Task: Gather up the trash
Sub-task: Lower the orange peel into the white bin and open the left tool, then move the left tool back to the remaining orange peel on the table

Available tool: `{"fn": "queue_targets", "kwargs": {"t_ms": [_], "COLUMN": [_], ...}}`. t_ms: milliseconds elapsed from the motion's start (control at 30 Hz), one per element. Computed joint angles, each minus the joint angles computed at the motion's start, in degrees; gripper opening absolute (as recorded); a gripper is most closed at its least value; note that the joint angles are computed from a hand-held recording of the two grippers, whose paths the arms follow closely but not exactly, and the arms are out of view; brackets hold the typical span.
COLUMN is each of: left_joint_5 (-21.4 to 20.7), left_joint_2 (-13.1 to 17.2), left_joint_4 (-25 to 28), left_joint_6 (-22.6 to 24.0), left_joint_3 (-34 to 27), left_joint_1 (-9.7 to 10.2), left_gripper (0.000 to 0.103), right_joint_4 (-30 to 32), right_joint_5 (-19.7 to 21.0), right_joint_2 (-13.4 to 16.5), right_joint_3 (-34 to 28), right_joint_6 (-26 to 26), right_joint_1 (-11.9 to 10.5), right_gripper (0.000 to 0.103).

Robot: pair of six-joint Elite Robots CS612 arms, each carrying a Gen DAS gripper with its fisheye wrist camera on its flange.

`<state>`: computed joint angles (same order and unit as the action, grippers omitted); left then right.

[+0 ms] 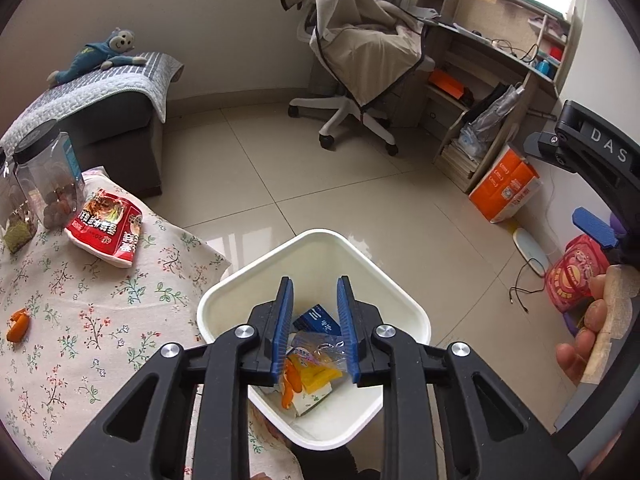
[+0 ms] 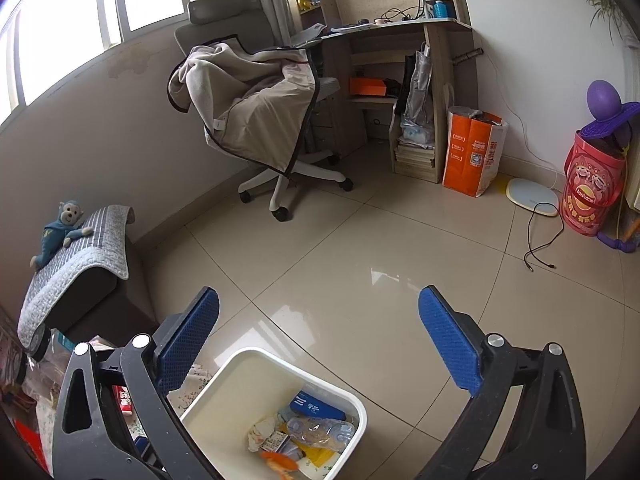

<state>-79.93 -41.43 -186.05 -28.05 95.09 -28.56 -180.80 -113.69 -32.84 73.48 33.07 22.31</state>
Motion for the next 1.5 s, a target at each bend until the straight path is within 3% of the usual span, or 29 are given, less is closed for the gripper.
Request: {"fn": "queue_targets", "kwargs": {"t_ms": [133, 333, 467, 700, 867, 1233, 1500], "left_joint_5": [1.43, 5.90, 9.84, 13.44, 15.07, 15.59, 9.52], "left_joint_2": [-0.19, -1.00, -1.54, -2.48, -2.83, -2.23, -0.38], "left_joint_4": [0.04, -0.62, -1.26, -0.83, 0.95, 15.89, 23.72], "left_joint_6": [0.00, 0.34, -0.39, -2.35, -3.13, 0.19, -0.41], "left_joint_3": [-0.02, 1.02, 1.91, 3.62, 4.92, 5.56, 4.36], "left_joint_1": [-0.15, -0.12, -0.02, 1.28, 2.57, 8.28, 15.34], "left_gripper": [0.031, 0.045, 0.072, 0.080, 0.085, 0.087, 0.087], "right_joint_4": [1.03, 2.60, 3.33, 4.98, 8.09, 20.62, 25.92], "right_joint_5": [-0.93, -2.96, -4.85, -6.36, -4.87, 4.01, 6.01], "right_joint_2": [0.08, 0.77, 1.62, 3.36, 4.55, 7.33, 9.59], "right_joint_3": [-0.20, -1.54, -2.96, -5.89, -8.23, -14.53, -19.15], "right_joint_6": [-1.30, -5.48, -10.07, -17.22, -21.72, -32.14, -35.68], "right_joint_1": [0.23, 1.31, 2.46, 4.38, 5.52, 8.11, 9.29], "right_gripper": [0.096, 0.096, 0.096, 0.096, 0.096, 0.096, 0.096]}}
